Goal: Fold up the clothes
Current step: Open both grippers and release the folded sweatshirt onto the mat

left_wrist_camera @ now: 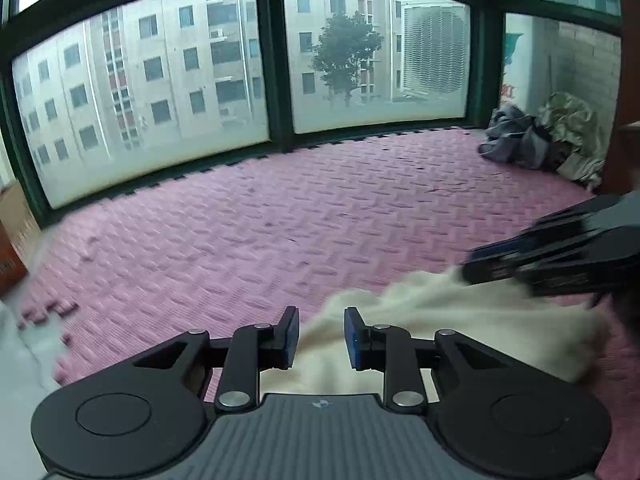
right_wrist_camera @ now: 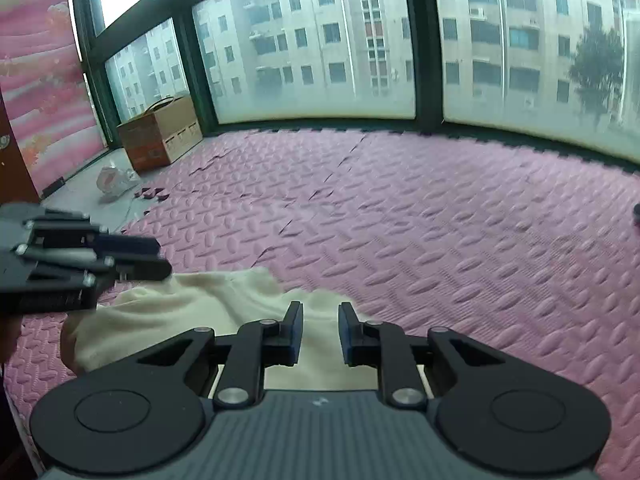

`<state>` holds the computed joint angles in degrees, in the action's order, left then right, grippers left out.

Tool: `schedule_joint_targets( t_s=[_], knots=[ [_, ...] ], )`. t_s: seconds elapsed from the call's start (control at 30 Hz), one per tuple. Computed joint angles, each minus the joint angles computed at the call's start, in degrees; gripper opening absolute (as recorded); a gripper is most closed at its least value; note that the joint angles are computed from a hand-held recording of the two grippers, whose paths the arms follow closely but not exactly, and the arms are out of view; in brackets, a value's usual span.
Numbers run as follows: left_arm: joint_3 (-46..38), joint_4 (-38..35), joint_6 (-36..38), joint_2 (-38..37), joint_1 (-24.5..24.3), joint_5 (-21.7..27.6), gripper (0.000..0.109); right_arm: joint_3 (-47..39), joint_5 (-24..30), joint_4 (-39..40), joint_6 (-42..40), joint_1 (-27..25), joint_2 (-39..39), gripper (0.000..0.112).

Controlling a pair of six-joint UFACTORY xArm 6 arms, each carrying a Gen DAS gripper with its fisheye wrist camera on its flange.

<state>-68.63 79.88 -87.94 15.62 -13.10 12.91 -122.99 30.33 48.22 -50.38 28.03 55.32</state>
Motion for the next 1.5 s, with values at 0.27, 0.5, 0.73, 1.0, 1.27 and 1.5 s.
schedule_joint_targets(
  t_s=[0.27,0.5,0.73,1.0,1.27,1.5],
  knots=[
    [2.0,-2.8,0.2,0.9,-0.4,-0.1,0.028,-4.9,1.1,-3.5,4.9,0.5,4.3,0.018],
    [5.1,-2.2,-1.1,-0.4,0.6,0.3,0.03,-5.6,0.0,-5.6,6.9,0.4,5.1,0.018],
    [7.4,2.2,-5.2,-3.8,0.4,0.9,0.03,4.0,-3.4,0.8,-2.5,1.2,-2.2,0.02],
    [8.6,8.9,-10.9,-6.8,-3.2,2.5,0.03,24.9,-8.9,19.5,-29.0,4.9,-16.9,0.031],
    [9.6,11.1,-14.0,-6.2,-6.2,5.0,0.03,31.8,-14.8,31.3,-37.9,7.4,-20.0,0.032],
    [10.5,15.7,-19.6,-5.9,-7.1,6.6,0.03,32.6,-18.3,48.4,-55.4,8.8,-19.8,0.035]
  ],
)
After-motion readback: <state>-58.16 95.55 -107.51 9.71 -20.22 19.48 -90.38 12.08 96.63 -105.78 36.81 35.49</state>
